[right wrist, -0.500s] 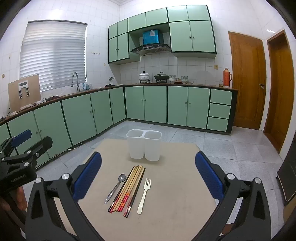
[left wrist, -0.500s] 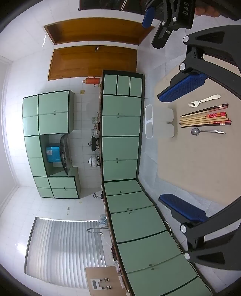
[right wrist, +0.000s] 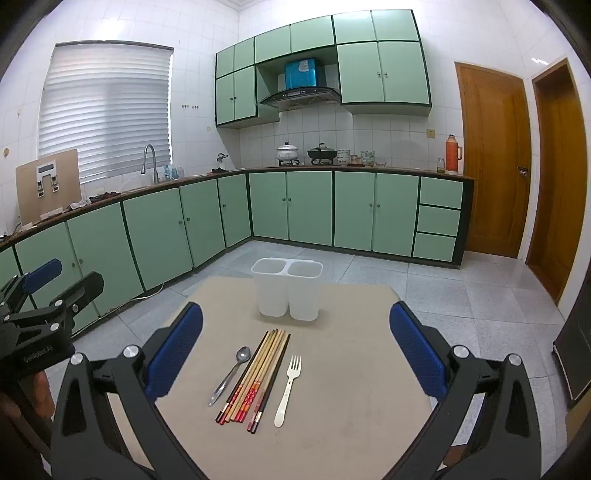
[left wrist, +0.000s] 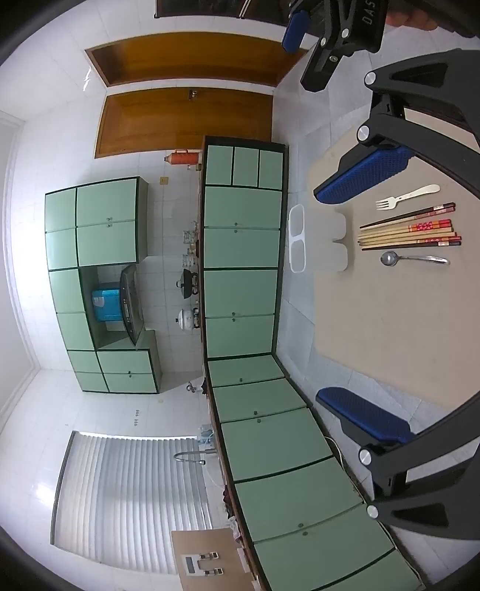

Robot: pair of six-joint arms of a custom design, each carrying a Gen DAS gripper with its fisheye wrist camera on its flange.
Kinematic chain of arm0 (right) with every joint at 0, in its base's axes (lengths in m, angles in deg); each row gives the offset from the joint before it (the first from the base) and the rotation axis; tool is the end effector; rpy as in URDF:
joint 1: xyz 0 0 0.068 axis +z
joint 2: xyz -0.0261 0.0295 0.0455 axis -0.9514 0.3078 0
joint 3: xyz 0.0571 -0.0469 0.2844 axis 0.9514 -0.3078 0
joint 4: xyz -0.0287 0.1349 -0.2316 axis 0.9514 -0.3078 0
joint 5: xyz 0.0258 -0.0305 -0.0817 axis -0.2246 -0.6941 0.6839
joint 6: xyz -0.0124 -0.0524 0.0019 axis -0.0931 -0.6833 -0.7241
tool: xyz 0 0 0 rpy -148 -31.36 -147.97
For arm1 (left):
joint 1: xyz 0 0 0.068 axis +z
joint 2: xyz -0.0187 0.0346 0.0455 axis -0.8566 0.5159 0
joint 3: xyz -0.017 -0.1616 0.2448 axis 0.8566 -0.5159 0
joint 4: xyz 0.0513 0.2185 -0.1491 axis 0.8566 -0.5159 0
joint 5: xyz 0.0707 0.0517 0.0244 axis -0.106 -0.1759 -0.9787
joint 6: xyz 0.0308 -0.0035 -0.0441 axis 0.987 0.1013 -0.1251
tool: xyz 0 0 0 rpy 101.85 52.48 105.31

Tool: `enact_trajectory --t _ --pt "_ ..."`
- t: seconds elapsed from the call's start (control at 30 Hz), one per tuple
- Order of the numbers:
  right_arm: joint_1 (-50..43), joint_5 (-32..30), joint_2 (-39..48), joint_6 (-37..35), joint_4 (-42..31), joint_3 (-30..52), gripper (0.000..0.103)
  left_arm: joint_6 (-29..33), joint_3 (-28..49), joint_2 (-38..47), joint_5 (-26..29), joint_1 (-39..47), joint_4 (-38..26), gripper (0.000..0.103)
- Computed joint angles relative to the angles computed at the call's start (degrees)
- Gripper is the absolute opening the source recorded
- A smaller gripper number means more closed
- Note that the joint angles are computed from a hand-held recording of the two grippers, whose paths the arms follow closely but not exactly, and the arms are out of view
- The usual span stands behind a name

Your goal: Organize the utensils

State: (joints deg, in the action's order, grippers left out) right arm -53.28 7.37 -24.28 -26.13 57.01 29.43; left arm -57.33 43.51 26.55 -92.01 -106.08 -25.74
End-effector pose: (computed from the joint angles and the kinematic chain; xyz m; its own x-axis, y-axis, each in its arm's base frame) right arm 0.2264 0.0678 0.2795 -0.3705 0.0071 -0.9288 -0.0472 0.9985 0.0264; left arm 0.2482 -0.2342 0.2822 -0.2657 0.0709 -0.9614 0.1118 0.9928 0.0423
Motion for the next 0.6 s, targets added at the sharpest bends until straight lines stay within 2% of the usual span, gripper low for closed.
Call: enact_trajectory --t 0.27,0.33,0.6 --pt "0.14 0.12 0.03 0.13 0.06 0.00 0.098 0.75 0.21 -0.10 1.87 1.91 0.09 0.097" --pt "0.14 0.12 0.03 0.13 0.06 0.00 0.098 0.23 -0.45 0.12 -0.30 -0.23 0.63 0.097" --pt "0.13 0.08 0.02 0.19 0.08 -0.02 0.098 0.38 -0.85 0.72 -0.07 0.06 1.61 0.097"
